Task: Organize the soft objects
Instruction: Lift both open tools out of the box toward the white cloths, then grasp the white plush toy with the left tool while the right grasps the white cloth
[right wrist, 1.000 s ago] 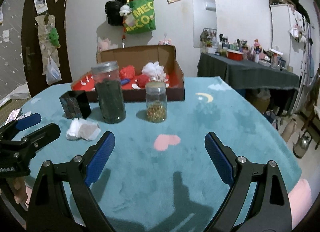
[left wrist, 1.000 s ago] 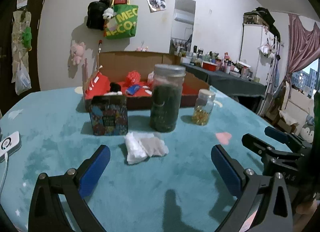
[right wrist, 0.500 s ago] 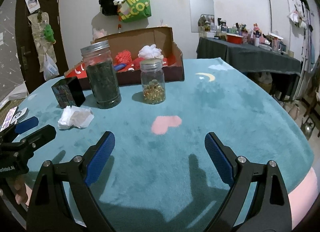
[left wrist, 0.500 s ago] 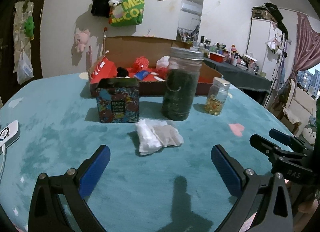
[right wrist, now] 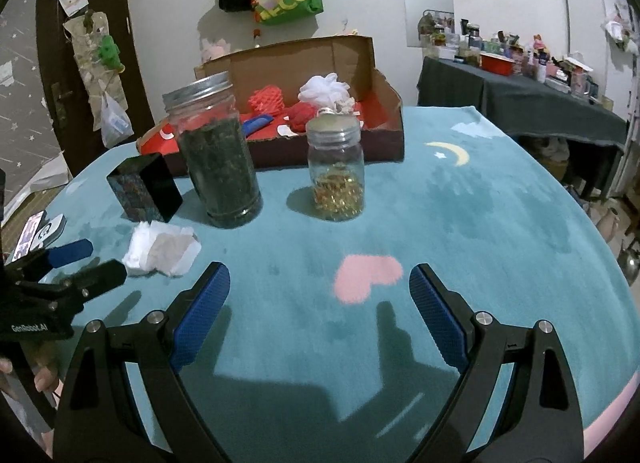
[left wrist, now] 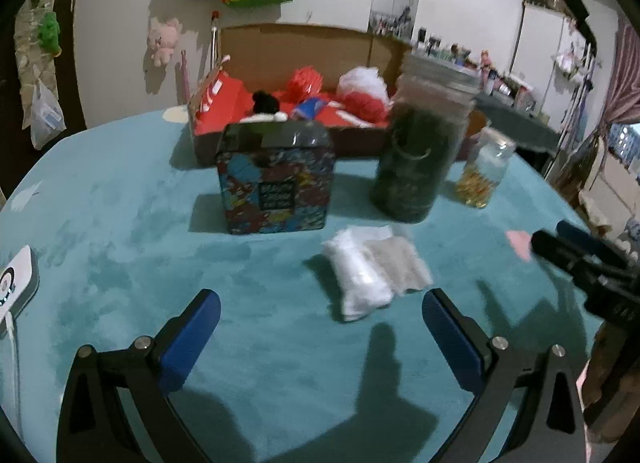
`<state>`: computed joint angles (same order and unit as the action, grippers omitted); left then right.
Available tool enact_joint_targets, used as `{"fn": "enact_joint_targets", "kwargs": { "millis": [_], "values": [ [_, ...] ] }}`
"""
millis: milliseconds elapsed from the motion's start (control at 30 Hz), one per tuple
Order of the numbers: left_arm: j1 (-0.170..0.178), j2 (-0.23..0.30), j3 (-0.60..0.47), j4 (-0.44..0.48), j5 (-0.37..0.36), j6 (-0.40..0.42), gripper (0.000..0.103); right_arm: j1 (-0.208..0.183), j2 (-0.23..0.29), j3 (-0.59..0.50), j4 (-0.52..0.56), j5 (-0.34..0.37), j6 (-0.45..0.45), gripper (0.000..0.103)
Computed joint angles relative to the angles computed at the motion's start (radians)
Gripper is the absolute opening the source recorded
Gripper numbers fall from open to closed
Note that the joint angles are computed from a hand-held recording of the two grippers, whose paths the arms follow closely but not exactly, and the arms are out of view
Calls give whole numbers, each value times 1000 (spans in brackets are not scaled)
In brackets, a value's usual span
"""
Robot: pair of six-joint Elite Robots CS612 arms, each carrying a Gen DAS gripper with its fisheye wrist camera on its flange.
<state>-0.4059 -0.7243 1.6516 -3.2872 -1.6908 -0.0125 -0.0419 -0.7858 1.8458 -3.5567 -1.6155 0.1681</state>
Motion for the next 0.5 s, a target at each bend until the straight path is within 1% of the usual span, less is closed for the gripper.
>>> {"fn": "enact_joint_targets", "kwargs": {
  "millis": [100, 167, 200, 300, 367, 400, 433, 500],
  "values": [
    [5, 0, -22, 83, -10, 25, 103, -1, -1, -14, 23, 2, -9, 92],
    [4, 1, -34, 122, -6, 40, 103, -2, -1, -24, 47, 10, -15, 92],
    [3, 2, -39, 138, 3, 47, 101, -4, -1, -31, 62, 25, -19, 92],
    [-1, 2, -47, 143, 44, 65, 100, -3, 2, -48, 97, 55, -32, 92],
    [1, 3, -50, 134, 55, 77, 100, -2, 5, -62, 123, 89, -45, 92],
    [4, 4, -52, 130, 48, 82, 99, -4, 6, -70, 140, 117, -49, 92],
    [9, 5, -55, 129, 30, 88, 97, -7, 7, -81, 166, 164, -57, 92],
    [17, 5, -61, 138, -7, 105, 89, -11, 10, -99, 208, 228, -69, 92]
  ]
}}
